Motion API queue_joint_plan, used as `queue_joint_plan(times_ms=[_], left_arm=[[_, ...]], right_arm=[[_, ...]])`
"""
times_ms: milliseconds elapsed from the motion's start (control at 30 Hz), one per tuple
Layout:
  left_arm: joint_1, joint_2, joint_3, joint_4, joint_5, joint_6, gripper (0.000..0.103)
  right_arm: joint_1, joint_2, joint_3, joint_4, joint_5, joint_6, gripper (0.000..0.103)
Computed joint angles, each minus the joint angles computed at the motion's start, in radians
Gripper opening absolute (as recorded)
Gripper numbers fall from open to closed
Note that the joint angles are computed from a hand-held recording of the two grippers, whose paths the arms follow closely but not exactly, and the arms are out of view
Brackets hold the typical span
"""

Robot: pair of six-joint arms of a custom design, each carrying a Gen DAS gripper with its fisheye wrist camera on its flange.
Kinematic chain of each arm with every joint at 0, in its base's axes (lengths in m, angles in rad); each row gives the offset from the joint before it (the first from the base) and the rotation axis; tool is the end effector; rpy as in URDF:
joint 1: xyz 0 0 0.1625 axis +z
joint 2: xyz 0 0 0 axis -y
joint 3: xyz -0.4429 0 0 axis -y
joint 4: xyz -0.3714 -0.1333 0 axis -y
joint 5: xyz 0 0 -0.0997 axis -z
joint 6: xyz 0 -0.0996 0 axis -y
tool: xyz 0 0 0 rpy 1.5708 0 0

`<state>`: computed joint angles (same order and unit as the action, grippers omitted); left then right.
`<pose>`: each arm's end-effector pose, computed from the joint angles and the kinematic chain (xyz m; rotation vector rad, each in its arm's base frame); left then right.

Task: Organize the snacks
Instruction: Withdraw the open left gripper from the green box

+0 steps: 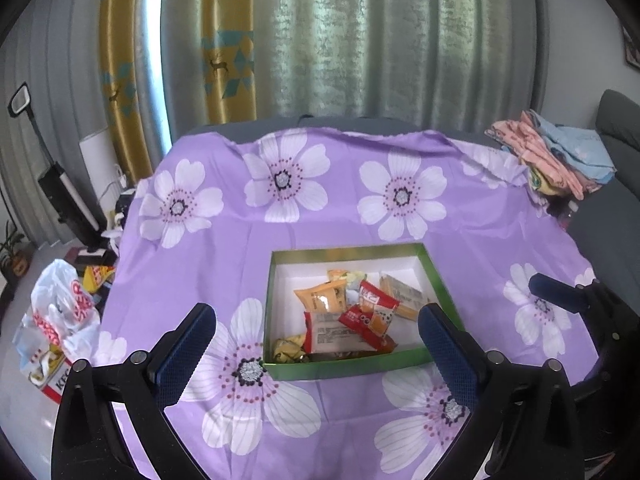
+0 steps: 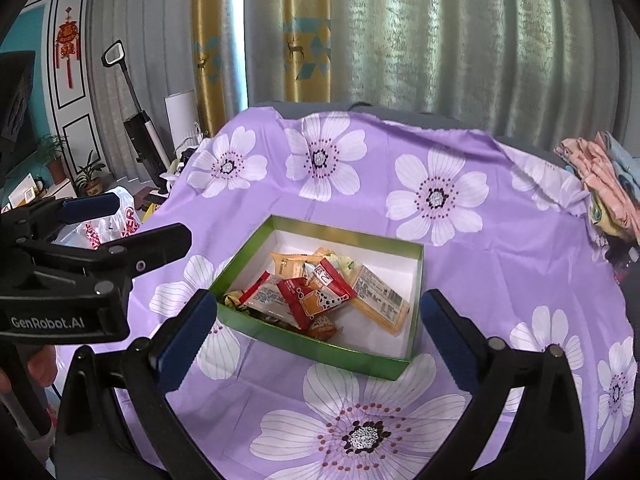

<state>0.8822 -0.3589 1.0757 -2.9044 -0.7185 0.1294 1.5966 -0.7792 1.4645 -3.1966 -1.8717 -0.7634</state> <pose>-0.3564 -0.7608 0.0783 0.6096 2.2430 -0.9926 0.1228 -0.7353 0.2631 0.7381 -2.2447 0.9882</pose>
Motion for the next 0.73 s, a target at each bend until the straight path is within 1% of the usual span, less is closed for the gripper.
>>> queue_joint_plan(times_ms=[200, 500, 633, 733], left_arm=[[-0.009, -0.004, 0.012, -0.023, 0.008, 0.016, 0.101], [-0.012, 0.001, 0.007, -0.034, 0.020, 0.031, 0.101], [-0.008, -0.007, 0.009, -0.032, 0.003, 0.017, 0.101], [-0.007, -0.004, 0.002, -0.033, 0.009, 0.022, 0.101]], right_arm=[[0.006, -0.016, 0.024, -0.020, 0.001, -0.005, 0.102], [0.005, -0.017, 0.023, -0.022, 0.002, -0.001, 0.102], [0.003, -0.014, 0.018, -0.016, 0.005, 0.003, 0.102], [0.001, -0.009, 0.012, -0.011, 0.003, 0.004, 0.102]])
